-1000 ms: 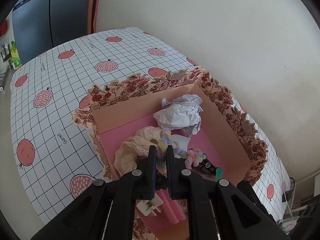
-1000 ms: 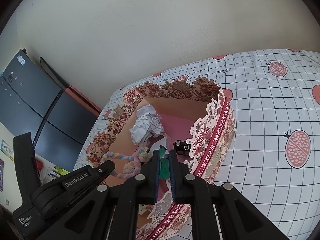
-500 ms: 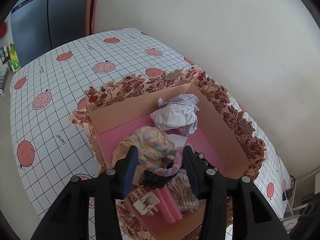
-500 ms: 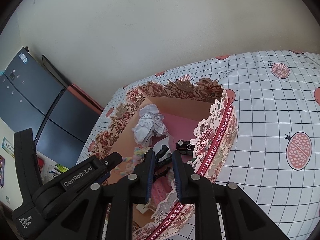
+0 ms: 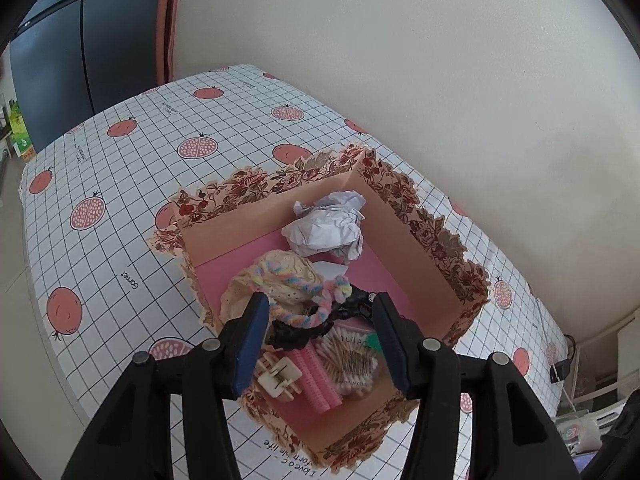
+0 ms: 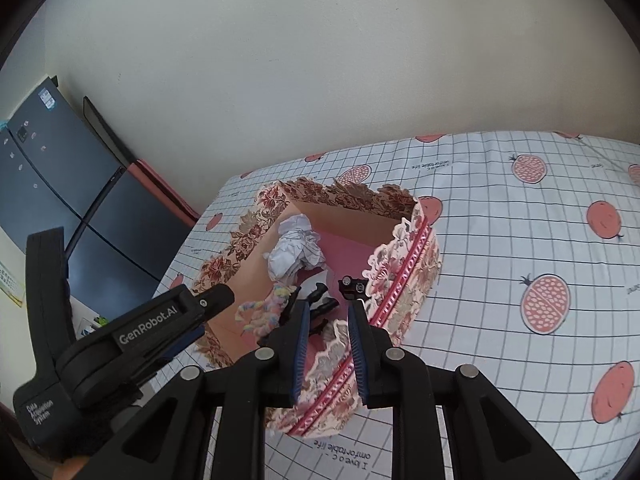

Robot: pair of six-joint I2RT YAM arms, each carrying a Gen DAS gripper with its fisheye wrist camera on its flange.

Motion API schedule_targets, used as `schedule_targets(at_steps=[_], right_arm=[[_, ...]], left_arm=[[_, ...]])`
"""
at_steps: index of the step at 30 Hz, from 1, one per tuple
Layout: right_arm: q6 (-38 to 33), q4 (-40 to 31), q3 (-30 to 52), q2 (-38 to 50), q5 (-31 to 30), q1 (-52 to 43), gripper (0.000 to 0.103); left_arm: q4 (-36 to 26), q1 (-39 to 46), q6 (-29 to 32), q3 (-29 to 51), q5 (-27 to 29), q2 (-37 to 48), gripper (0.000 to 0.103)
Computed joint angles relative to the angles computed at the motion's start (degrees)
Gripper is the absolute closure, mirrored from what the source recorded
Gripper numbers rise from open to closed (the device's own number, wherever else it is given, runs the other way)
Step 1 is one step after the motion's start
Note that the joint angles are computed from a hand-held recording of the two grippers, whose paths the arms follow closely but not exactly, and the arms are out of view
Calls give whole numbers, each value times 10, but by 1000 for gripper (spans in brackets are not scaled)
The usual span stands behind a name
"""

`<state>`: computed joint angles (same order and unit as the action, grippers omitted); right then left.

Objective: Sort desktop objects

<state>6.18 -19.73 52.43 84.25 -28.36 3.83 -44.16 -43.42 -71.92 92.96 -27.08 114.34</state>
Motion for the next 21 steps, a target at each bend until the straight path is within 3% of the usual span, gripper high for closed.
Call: schedule_targets(at_steps=[5, 10, 12, 17, 21], right_arm=[[-30, -58, -41, -73, 40, -19, 80], [-68, -131, -64, -152, 62, -37, 80], [-79, -158, -70, -186, 75, -40, 74], [-83, -215, -82, -260, 88, -62, 62], [-90, -259, -85, -302, 87, -87, 58]], left_arm=[[-28, -50, 37, -10, -7, -20, 40], [-66, -91, 33, -10, -31, -42, 37], [-75, -105, 28, -11, -40, -56, 29], [-123, -143, 22, 16, -72, -67, 28], [-130, -170, 16, 12, -76, -80, 27]])
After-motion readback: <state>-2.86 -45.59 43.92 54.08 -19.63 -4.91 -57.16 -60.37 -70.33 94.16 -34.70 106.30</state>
